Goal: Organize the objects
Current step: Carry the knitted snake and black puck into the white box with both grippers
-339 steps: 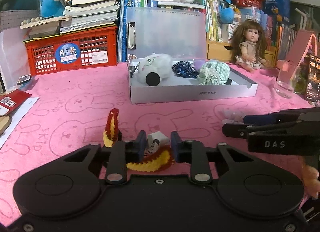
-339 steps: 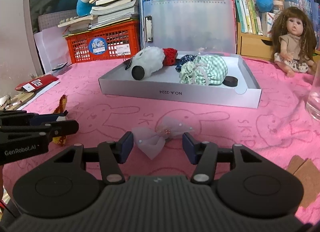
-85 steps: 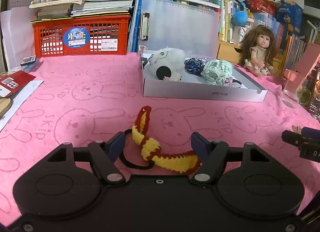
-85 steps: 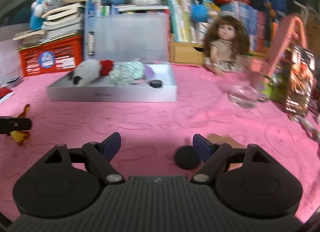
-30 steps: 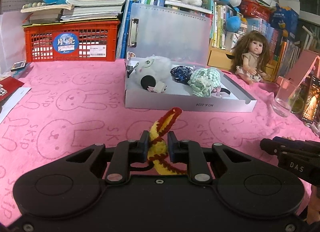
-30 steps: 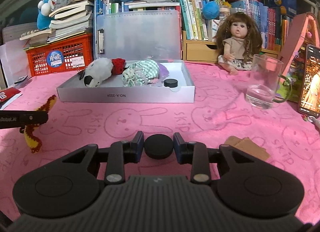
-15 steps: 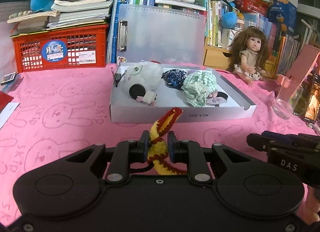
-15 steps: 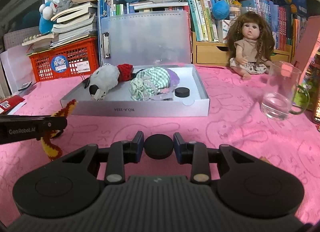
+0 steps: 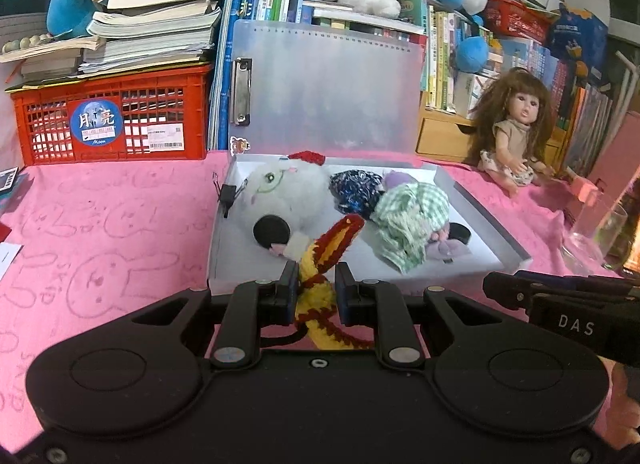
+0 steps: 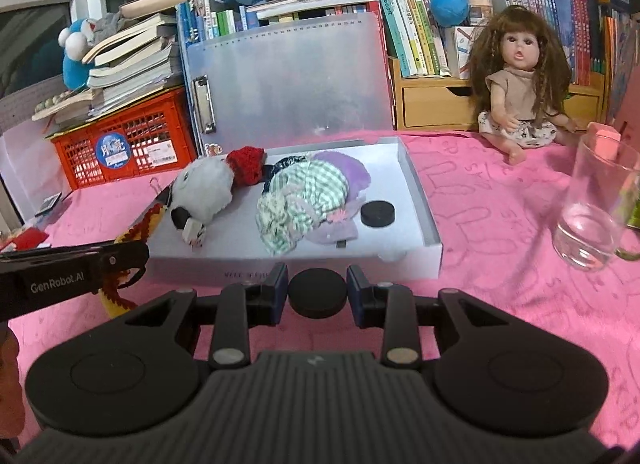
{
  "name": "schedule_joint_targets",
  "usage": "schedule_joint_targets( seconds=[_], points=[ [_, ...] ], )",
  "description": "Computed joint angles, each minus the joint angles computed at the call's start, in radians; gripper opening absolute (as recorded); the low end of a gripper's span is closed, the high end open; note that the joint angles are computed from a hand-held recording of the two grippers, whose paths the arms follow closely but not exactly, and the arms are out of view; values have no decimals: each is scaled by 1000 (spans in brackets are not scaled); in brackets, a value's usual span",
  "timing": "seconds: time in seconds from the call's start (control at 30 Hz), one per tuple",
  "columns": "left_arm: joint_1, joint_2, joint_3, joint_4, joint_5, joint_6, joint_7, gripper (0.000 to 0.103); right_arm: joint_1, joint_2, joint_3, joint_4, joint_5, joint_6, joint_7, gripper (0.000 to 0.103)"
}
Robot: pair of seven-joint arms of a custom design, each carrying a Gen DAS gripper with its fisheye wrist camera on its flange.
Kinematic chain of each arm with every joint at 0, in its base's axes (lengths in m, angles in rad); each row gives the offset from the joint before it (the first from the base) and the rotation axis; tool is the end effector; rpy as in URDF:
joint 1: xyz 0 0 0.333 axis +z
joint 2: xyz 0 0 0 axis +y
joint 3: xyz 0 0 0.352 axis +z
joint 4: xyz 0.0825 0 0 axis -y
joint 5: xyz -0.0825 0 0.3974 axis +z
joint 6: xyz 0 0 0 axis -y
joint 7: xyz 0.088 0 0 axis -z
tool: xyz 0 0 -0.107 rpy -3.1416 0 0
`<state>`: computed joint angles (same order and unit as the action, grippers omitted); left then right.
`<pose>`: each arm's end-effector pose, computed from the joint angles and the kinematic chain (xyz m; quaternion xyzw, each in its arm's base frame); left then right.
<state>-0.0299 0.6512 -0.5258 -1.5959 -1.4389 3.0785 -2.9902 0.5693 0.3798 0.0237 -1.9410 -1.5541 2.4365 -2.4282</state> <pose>0.6959 -0.2497 0.3408 -0.4017 0.7771 -0.4551 0.1664 0.5454 0.3635 0.3244 -0.4621 0.7435 -0.3562 0.3268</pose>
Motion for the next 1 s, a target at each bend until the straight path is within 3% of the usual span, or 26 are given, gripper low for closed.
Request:
schedule_joint_targets(
  seconds=[0.13, 0.3, 0.57, 0.67, 0.83, 1.0],
  points=[
    [-41, 30, 36, 42, 127, -2, -128, 18, -19, 10, -9, 25, 14, 31, -23, 36],
    [-115, 64, 126, 91, 326, -38, -374, 18, -43, 29, -25, 58, 30, 88, -59, 36],
    [-186, 141, 209, 207, 536, -86, -626, 17, -73, 73, -60, 111, 65, 186, -78, 36],
    [-220, 176, 251, 251, 614, -101, -716, 12, -73, 91, -71, 126, 88, 205, -103, 36],
    [-214, 214, 240, 280, 697, -98, -771, 9, -67, 113, -90, 146, 115, 239, -129, 36],
    [-184, 234, 185, 281, 764, -60, -764, 8, -63, 125, -109, 157, 130, 266, -128, 36]
  ],
)
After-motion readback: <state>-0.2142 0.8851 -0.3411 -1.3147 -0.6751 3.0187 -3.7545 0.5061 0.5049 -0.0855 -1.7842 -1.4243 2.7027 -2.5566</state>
